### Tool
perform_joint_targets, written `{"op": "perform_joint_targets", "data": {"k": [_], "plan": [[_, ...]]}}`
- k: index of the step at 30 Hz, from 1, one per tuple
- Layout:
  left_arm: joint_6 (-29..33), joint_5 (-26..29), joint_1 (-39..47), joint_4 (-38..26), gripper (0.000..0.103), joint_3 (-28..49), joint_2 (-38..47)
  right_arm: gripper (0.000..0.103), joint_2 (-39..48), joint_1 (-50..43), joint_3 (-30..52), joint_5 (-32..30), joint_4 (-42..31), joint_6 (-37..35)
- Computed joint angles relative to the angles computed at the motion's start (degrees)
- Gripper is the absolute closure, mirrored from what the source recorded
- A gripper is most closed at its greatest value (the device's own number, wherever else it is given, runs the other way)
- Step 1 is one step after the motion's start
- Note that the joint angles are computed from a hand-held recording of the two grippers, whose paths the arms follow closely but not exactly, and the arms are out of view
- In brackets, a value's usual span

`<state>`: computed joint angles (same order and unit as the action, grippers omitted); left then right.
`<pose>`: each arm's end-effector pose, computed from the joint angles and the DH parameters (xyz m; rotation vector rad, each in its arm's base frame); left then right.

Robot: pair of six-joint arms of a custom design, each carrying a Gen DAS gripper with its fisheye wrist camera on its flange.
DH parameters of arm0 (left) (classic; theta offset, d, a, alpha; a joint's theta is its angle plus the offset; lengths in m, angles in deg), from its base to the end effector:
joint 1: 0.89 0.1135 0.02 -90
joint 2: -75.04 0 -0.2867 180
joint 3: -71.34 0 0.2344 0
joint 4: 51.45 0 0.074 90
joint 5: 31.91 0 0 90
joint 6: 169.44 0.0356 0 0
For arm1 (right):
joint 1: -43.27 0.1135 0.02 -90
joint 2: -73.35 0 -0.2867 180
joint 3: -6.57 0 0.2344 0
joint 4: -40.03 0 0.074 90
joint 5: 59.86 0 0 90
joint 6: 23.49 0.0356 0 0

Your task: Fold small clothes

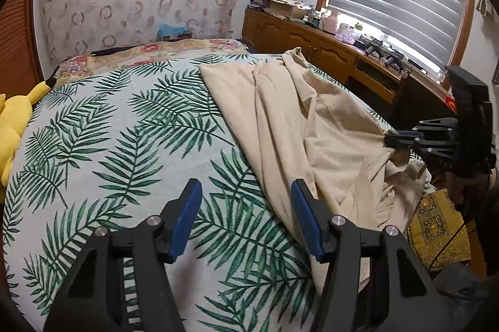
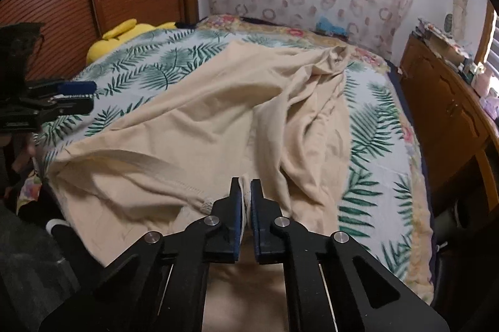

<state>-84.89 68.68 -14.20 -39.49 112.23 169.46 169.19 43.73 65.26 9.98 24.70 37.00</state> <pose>0.2544 -0.0669 0.1385 0.2543 2.2969 -0.3804 0.3013 0.0147 0.1720 -0.7659 2.2971 0.2100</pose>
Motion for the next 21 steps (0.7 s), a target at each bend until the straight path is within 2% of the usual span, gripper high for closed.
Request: {"op": "perform_joint_targets", "data": {"k": [4,10,13,21], "plan": [[-0.23,-0.57,-1.4,-0.59,0.045,0.43,0.27,0.101,-4.39,-3.81,-2.07,-2.41,-1.87,-1.23],[-0.57,-1.66,-3.49,-1.21,0.045,1.02,0.33,0.102,-9.11,-9.92,-3.5,-2.63,-6.71,-5.92],[-0.58,-1.8,-3.98,-1.31,0.045,1.22,0.55,0.102,-9.37,-12.93,-3.64,-2.52,-8.78,-7.9],[-1.05,-2.57,-4.93,-1.19,0.045,1.52,1.17,0.1,-7.55,-16.25,-4.4,-1.8,-8.57,-9.18]]}}
